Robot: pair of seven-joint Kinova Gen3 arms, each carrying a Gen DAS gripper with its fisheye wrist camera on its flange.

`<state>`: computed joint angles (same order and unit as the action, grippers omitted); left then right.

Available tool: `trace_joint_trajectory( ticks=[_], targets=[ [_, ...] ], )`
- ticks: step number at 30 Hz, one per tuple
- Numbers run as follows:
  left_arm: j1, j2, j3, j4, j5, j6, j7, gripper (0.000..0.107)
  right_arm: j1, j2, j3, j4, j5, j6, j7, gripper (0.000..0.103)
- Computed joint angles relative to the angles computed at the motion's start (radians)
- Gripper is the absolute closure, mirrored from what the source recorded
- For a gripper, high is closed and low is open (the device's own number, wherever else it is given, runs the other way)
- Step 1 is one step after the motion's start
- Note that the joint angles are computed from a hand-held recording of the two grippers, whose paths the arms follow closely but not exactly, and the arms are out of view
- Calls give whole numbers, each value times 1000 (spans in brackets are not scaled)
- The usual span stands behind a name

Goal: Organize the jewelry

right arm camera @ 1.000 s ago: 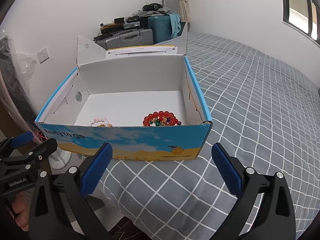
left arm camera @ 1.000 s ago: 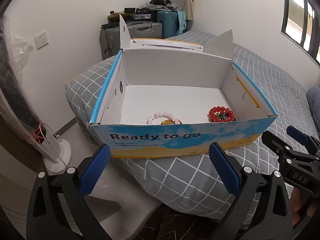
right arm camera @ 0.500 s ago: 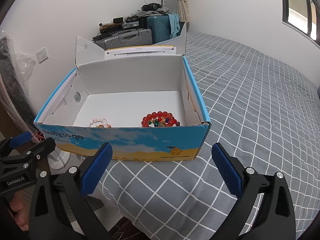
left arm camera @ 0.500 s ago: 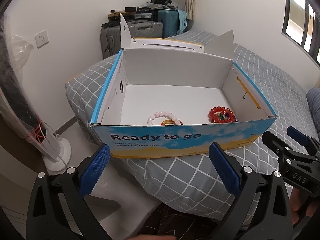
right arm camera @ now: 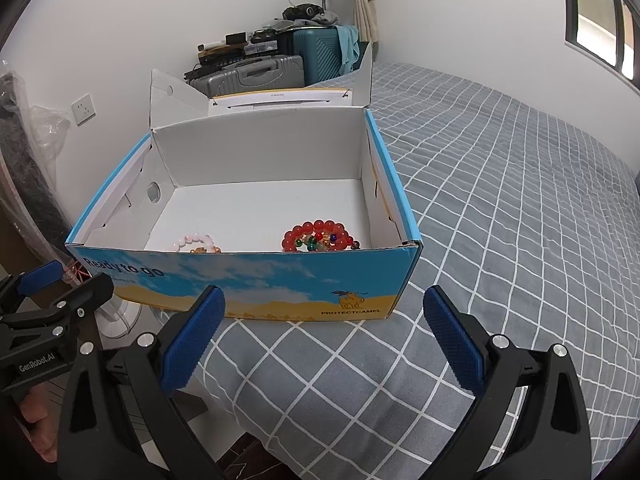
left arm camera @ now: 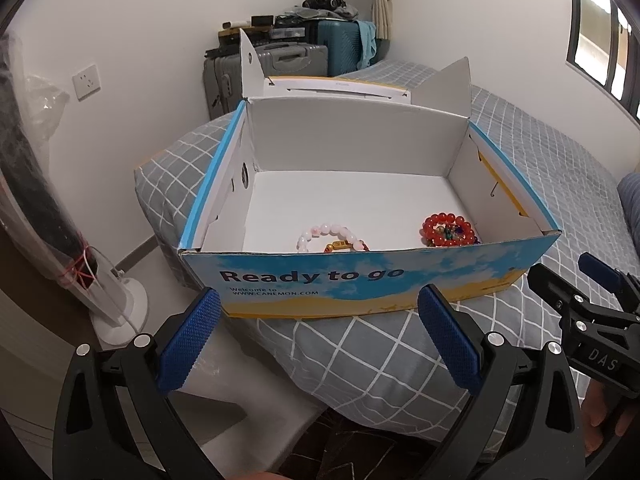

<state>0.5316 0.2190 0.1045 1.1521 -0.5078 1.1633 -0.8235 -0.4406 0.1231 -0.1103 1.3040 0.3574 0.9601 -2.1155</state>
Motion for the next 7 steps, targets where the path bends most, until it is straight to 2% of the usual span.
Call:
trace_joint_trajectory(
  ticks=[7],
  targets=[
    [9,6,-3,-8,-10,13,9,10,-2,3,0,2,2,2,-1,8]
  ],
)
